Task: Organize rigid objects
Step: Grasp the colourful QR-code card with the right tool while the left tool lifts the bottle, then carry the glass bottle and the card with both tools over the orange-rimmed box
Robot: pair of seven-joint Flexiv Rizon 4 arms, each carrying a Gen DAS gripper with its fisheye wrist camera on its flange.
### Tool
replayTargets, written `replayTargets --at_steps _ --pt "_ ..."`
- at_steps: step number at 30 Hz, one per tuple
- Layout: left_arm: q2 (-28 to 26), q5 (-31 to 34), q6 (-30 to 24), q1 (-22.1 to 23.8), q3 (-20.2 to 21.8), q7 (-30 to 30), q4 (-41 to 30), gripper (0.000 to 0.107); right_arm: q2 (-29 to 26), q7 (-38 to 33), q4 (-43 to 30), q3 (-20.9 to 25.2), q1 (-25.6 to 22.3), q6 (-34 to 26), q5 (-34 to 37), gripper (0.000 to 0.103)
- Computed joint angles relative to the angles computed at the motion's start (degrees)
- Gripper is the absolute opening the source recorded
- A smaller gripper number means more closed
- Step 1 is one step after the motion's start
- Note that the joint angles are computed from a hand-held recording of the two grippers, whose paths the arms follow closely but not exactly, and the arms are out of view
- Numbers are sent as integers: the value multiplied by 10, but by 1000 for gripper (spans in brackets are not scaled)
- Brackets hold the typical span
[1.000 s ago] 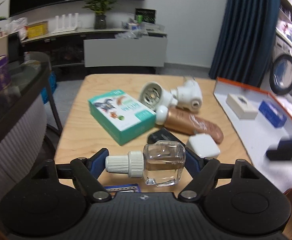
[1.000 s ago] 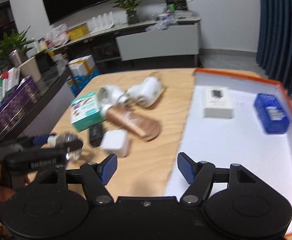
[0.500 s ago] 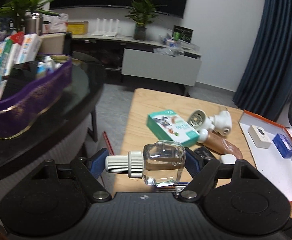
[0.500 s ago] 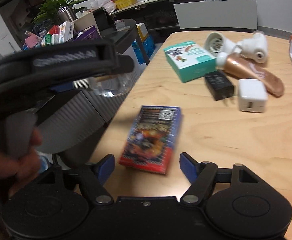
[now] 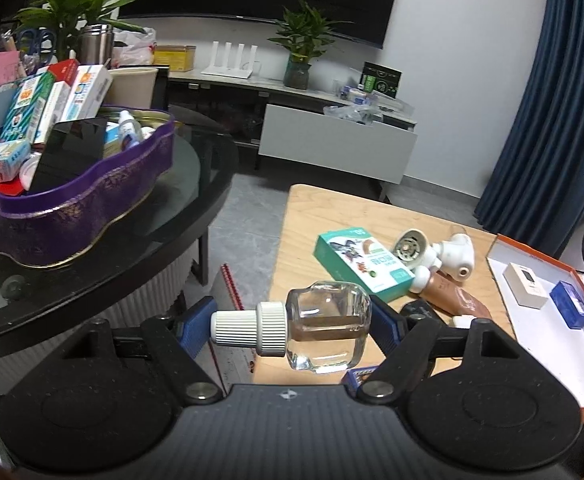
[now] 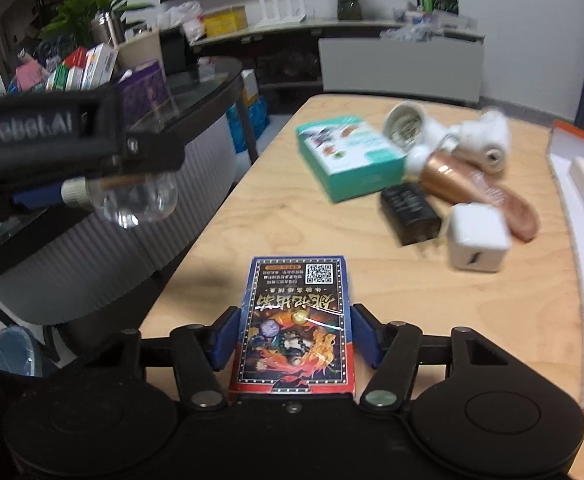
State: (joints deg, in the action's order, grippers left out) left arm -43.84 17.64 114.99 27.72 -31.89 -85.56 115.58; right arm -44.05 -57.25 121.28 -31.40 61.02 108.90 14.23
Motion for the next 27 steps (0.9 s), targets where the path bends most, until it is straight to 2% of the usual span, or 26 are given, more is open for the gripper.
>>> replayTargets --at_steps 4,11,17,20,24,27 --pt "-5 3 -2 -2 -7 1 2 81 -2 -20 31 -54 42 31 34 72" --pt "-11 13 -2 -14 -26 6 4 81 10 -42 75 -115 79 54 102 72" --pt "-21 20 -17 -37 -54 28 -7 81 22 -50 108 -151 81 79 151 72" --pt "-33 18 -38 -45 -83 47 -17 81 34 -49 124 -165 73 85 169 72" --pt "-52 8 -62 -60 -121 83 -33 81 51 -54 144 -174 51 103 182 72" --pt "-59 -9 -68 -86 -128 108 -46 81 63 -59 155 -170 25 109 188 72"
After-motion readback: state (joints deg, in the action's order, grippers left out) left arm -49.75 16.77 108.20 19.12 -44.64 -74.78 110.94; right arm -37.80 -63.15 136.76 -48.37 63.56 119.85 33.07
